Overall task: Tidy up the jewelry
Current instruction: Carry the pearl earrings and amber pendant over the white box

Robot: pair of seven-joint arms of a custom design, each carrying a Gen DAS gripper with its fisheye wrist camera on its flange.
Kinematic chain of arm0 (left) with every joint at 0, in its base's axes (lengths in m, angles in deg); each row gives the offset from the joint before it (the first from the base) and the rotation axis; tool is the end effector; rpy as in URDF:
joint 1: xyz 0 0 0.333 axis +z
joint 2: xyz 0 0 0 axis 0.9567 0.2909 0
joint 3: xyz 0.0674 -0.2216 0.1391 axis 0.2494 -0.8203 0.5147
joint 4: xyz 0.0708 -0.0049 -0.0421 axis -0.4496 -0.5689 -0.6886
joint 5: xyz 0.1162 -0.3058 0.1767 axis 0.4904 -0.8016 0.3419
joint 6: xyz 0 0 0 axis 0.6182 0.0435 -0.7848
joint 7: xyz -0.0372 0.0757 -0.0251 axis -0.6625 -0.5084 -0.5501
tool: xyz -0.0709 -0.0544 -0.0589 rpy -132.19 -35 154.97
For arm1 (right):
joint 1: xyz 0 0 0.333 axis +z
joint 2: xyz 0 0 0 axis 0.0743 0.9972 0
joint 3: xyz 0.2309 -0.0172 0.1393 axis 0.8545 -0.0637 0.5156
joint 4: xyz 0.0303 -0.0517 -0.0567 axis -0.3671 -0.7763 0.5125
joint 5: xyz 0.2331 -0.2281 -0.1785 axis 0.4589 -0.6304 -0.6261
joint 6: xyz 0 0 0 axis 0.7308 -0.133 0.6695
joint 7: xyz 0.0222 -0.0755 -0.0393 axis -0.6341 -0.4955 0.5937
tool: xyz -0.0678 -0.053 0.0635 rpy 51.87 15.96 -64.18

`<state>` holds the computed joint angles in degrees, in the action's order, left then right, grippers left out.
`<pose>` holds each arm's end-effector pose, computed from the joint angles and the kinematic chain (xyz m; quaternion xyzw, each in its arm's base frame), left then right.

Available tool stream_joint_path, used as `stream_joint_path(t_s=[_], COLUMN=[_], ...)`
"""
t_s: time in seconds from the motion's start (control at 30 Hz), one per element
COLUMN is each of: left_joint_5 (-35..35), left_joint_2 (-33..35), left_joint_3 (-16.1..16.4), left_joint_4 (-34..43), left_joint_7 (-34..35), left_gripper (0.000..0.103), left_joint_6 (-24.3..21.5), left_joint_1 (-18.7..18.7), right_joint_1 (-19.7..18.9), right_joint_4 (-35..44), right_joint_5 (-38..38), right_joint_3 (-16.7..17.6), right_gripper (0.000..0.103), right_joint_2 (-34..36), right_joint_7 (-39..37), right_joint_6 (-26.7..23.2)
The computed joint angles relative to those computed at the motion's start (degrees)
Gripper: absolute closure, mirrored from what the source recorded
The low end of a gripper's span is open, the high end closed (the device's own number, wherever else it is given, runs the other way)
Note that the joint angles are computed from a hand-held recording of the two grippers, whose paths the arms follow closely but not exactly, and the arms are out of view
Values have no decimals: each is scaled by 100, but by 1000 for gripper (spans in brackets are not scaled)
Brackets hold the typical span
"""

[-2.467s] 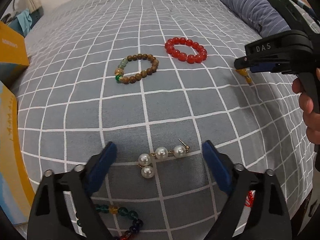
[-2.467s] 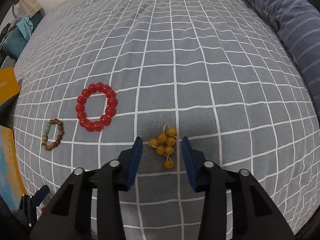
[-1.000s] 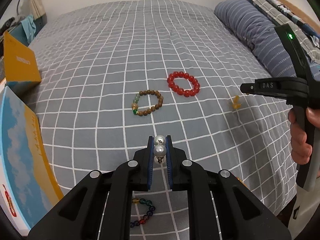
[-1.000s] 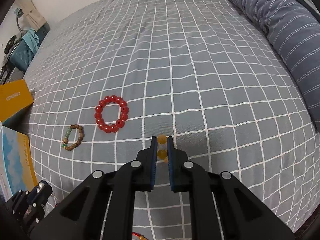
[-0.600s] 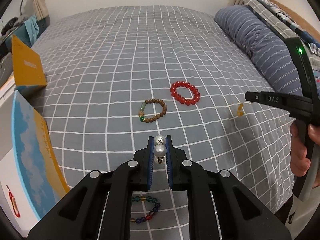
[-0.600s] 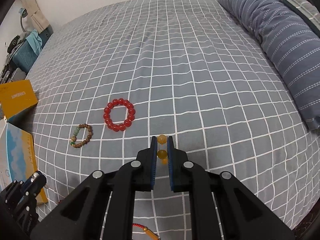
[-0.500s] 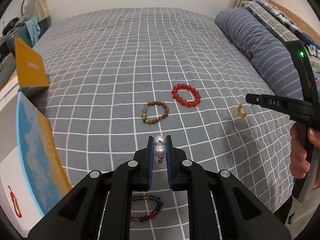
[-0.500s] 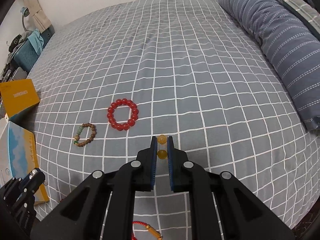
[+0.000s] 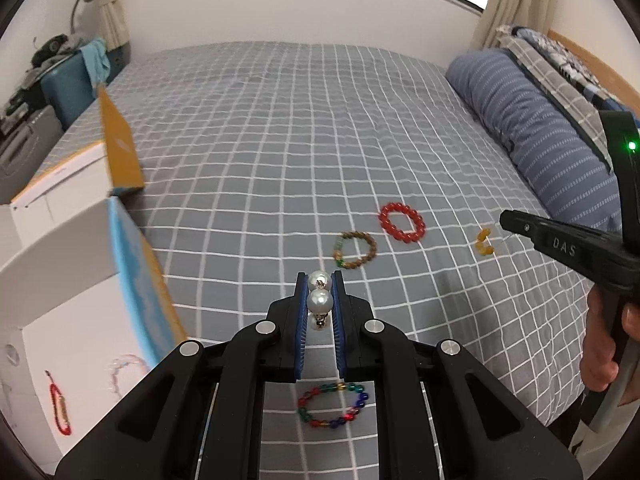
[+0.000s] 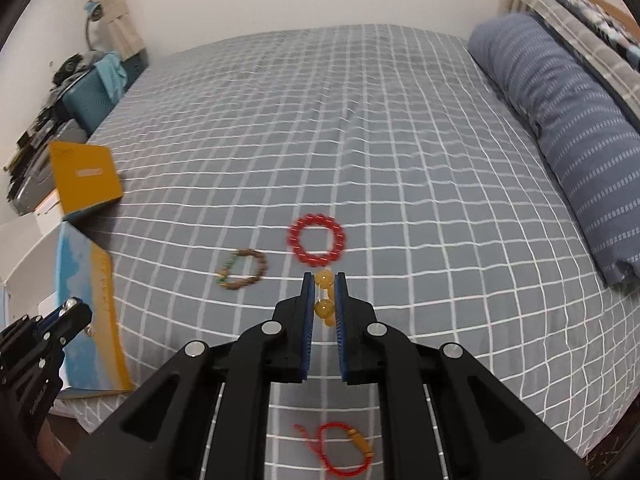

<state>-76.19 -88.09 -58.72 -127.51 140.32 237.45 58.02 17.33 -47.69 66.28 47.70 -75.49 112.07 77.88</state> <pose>0.4109 -0.1548 0.4962 -0.6231 0.7114 -0.2745 0.1742 0.4515 0.2108 0.4915 -0.6634 0.6872 -0.1820 0.2335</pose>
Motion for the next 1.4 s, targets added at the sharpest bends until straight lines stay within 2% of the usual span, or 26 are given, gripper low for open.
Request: stream_joint_path(t_s=[0.13, 0.23, 0.33, 0.57, 0.73, 0.97, 1.13, 1.4], left_joint_5=[10, 58, 102, 371, 556, 726, 812, 902], left_joint_2=[-402, -701, -996, -1704, -2164, -2631, -2787, -2811], left_joint_3=[108, 186, 295, 507, 666, 976, 1124, 1195], left_joint_4=[-179, -324, -485, -901, -1223, -1572, -1748, -2064], left_joint_7=[57, 91, 153, 196, 209, 372, 485, 527], left_gripper=[92, 92, 92, 92, 92, 92, 92, 92], left_joint_6=[-55, -130, -206, -386, -452, -603, -667, -638], left_joint_1=[81, 170, 273, 823, 1277, 1948, 2386, 2962], right_joint_1=[147, 405, 504, 953, 1334, 2109, 2715, 3477], right_joint_4=[217, 400, 593, 1244, 1863, 2873, 3573, 4398], right_joint_5=[-7, 327, 203, 5, -626, -1359, -1727, -1681], right_joint_3=[126, 99, 250, 487, 607, 429, 180, -245], right_gripper=[94, 94, 94, 94, 94, 94, 94, 94], right_joint_2=[47, 130, 216, 686, 1191, 2109, 2807, 3681], right_joint_7=[30, -239, -121, 30, 447, 826, 1054, 1063], right_joint_6=[-28, 27, 78, 218, 211, 17, -195, -543])
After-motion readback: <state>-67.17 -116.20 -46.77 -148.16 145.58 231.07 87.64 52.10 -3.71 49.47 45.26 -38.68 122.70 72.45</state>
